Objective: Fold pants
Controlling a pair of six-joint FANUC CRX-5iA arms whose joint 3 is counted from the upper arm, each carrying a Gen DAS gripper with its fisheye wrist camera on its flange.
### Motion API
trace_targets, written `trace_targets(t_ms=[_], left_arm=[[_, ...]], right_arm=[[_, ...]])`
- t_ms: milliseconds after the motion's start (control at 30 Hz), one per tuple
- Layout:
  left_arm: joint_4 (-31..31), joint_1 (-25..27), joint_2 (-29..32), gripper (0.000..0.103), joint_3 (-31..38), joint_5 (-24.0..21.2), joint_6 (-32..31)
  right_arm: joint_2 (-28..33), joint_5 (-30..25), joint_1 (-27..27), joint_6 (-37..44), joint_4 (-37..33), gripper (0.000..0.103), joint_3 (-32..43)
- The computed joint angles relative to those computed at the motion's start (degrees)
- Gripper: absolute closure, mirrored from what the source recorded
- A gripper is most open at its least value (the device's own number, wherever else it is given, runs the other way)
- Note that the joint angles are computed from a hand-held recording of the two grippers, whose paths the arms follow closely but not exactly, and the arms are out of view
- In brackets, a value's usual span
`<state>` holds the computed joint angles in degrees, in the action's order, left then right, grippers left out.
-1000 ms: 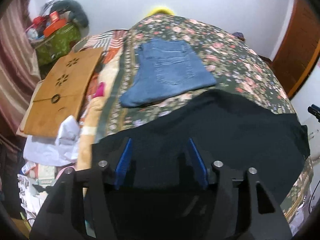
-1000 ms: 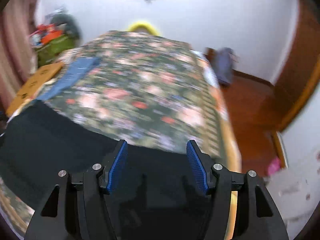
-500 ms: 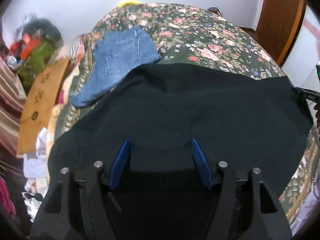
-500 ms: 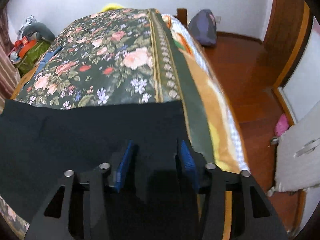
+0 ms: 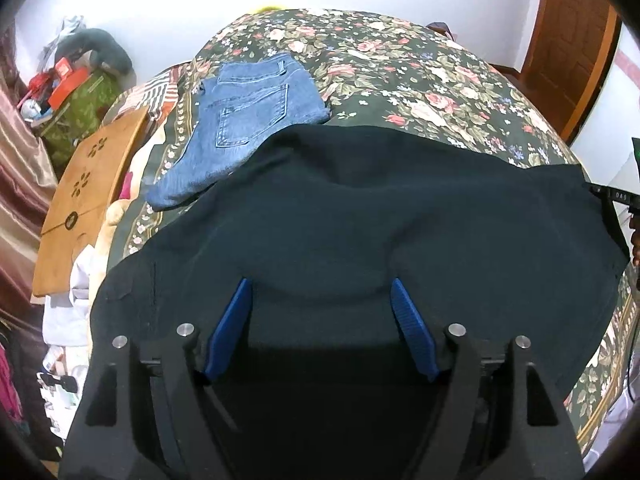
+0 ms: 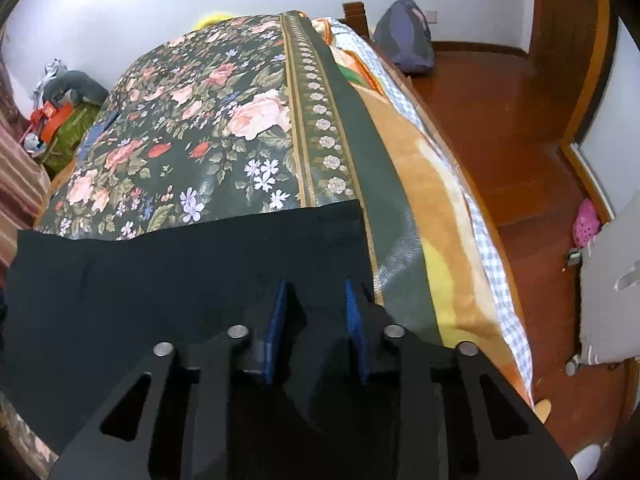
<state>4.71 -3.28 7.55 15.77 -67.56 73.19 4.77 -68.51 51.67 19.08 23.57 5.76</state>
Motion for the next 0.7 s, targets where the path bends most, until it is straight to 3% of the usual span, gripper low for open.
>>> trace_targets(t_ms=[433, 567, 700], left_arm=[[-0.9, -0.4, -0.9, 0.029, -1.2, 1.5, 0.2], [-0.9, -0.3, -1.0, 0.029, -1.3, 1.7, 0.2], [-0.9, -0.4, -1.0, 0.029, -1.3, 1.6, 0.1]], right_arm=[[1.1, -2.8, 2.1, -4.8, 14.4, 0.089, 0.7], [4.6, -3.9, 0.6, -1.3, 13.6, 0.089, 3.8], [7.6, -6.0, -1.1, 2.5, 7.9, 0.089, 7.1]])
